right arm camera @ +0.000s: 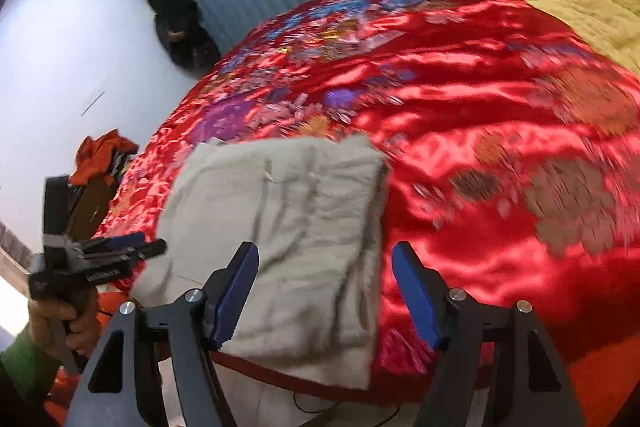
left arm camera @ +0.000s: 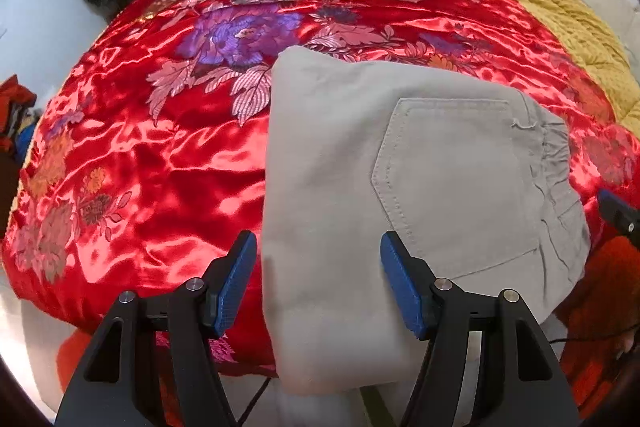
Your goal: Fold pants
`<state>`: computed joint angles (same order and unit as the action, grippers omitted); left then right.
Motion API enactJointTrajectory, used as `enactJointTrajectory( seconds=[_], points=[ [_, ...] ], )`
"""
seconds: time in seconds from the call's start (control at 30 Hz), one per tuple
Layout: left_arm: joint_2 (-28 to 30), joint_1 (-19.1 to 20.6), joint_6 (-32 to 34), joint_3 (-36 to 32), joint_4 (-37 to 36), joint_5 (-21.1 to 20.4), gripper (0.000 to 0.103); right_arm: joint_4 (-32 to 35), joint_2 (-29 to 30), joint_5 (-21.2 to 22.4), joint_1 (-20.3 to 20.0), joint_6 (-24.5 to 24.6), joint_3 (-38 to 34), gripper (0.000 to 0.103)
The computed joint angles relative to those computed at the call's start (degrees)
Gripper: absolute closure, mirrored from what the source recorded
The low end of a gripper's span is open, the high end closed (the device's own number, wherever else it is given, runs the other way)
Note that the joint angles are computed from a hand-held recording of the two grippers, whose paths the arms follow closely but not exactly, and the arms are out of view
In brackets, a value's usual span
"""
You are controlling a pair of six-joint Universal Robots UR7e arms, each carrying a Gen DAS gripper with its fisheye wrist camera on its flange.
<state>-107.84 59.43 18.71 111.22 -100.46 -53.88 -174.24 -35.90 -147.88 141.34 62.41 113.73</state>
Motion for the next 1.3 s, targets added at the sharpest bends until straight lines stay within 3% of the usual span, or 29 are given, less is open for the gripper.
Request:
enactJointTrajectory(
  seconds=[0.1,0.23,0.8,0.9,1.0,1.07,1.17,1.3],
  points=[
    [-0.27,-0.23,0.1,0.29,-0.01,0.41,0.037,-0.55,-0.11,0.48,0.32,1.84,0.82,0.034],
    [-0.48,-0.28,0.32,0.65,0.08,0.8,0.037,-2.19,0.47,0.36,-0.02,-1.21,0.44,0.034],
    [-0.45,0.17,0.88,0.24,0.56,1.24,0.037,-4.37,1.53,1.92,-0.51,-2.84,0.82,0.034],
    [1.17,1.93,0.99,-2.83,1.2,-0.43,0.037,-10.96,1.21,3.35,-0.75,-6.68,2.0,0.034],
    [5.28,6.73,-0.4,-9.81,4.17,-6.48,0.033,-20.8,-0.28,4.16,-1.21,-8.91,5.1,0.034],
    [8.09,9.78,-1.84,-13.87,6.02,-9.46,0.033,-28.42,-2.29,8.05,-2.98,-9.93,8.59,0.033],
    [10.9,12.12,-1.8,-17.15,9.32,-13.22,0.033,-36.74,-4.45,20.18,-8.12,-12.67,12.57,0.033],
    [12.74,12.59,-1.29,-16.65,12.67,-14.83,0.033,-31.3,-5.86,30.42,-13.9,-14.71,12.7,0.033]
  ],
)
